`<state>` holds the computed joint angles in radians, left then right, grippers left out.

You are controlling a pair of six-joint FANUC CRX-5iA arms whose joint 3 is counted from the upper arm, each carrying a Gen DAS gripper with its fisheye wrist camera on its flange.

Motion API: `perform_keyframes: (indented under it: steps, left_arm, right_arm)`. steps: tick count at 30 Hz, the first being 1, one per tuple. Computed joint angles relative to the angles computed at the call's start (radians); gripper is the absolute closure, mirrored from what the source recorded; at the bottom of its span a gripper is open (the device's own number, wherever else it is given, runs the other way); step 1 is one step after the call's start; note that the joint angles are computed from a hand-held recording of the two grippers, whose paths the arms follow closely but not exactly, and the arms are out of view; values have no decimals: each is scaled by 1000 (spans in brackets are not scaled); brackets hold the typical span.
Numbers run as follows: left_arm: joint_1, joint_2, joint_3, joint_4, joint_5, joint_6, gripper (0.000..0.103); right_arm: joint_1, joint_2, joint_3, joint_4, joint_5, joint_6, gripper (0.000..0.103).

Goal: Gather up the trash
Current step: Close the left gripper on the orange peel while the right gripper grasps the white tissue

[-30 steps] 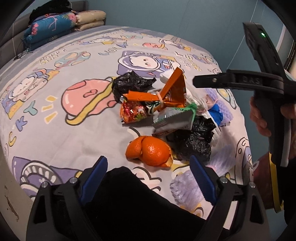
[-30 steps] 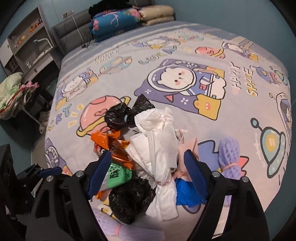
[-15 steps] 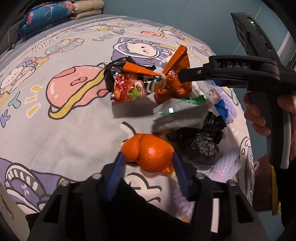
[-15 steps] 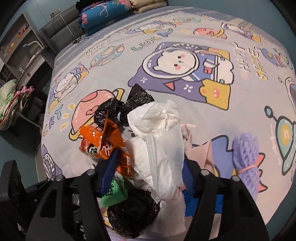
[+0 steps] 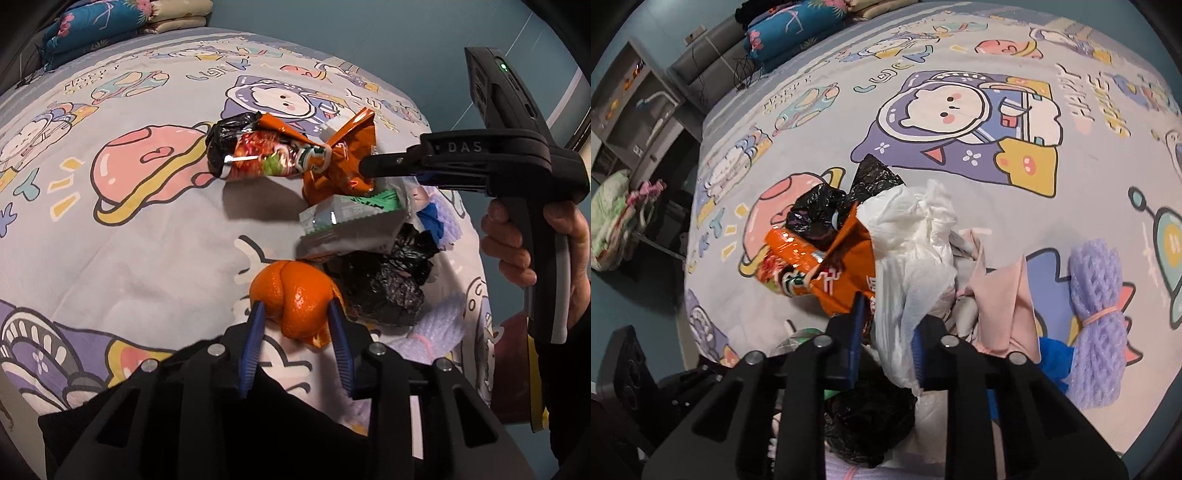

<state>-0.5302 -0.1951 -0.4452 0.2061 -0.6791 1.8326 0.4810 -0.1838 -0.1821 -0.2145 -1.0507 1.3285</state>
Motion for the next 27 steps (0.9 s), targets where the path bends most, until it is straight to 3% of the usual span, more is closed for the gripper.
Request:
perform_keyframes:
  steps: [7, 8, 17, 20, 24, 27]
  left_arm:
    - [-7, -33, -17, 8, 0, 5, 72]
    - [-6, -39, -23, 15, 4, 0, 80]
    - [-20, -60, -28, 9, 7, 4, 84]
    - [-33, -49, -20, 9, 3, -6, 84]
    - [-50, -25, 5, 1, -3, -9, 83]
    - [-56, 0, 34, -24, -19, 7, 83]
  right_arm:
    - [39, -61, -35, 60, 6, -11, 87]
    - [41, -67, -38, 58, 3, -7, 87]
    - [32, -91, -70, 42, -15, -6, 85]
    - [33, -108, -87, 46, -14, -6, 81]
    - [25, -134, -113, 52, -11, -10, 66]
    - [20, -158, -134, 60, -20, -2, 65]
